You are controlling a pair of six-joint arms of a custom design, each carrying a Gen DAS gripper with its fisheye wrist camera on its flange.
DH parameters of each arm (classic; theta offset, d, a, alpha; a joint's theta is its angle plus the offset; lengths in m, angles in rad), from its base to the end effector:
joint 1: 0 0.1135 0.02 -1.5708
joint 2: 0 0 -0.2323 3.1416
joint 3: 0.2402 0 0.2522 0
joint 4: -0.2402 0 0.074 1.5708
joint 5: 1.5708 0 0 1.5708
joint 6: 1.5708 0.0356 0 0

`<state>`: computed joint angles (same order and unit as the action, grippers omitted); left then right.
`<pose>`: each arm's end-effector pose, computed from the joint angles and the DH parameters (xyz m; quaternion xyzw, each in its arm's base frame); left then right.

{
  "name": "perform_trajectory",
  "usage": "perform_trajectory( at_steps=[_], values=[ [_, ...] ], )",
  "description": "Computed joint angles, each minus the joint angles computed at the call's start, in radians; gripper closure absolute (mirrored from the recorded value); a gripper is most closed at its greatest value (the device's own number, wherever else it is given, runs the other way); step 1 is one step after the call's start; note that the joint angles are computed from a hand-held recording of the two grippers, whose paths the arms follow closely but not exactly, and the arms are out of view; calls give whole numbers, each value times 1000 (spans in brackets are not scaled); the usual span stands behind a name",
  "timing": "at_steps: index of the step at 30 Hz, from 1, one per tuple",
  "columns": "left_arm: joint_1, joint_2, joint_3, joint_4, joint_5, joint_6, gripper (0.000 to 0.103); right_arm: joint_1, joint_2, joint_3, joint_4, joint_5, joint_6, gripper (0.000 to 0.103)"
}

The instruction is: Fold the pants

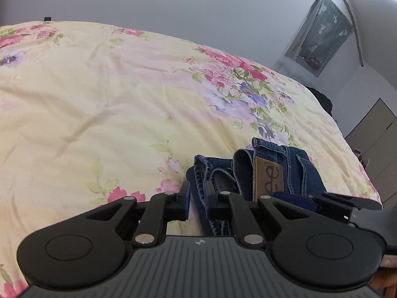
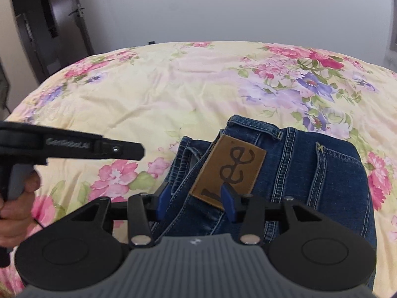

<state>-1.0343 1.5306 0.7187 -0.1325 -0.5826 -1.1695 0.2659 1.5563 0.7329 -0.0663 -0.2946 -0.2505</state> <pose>0.1618 -0.2337 0.1251 -0.1498 0.9032 -0.1398 0.3771 0.2821 0.0875 0.1229 -0.2855 0.8889 0.1409 0.3293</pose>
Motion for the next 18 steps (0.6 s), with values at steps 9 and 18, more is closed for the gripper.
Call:
perform_trajectory(
  at_steps=[9,18],
  values=[
    [5,-142,-204,102,39,-50,92,228,130,17,180,429,153,47],
    [14,-160,-255,255,110,37,92,37,26,38,11,97,100,103]
  ],
)
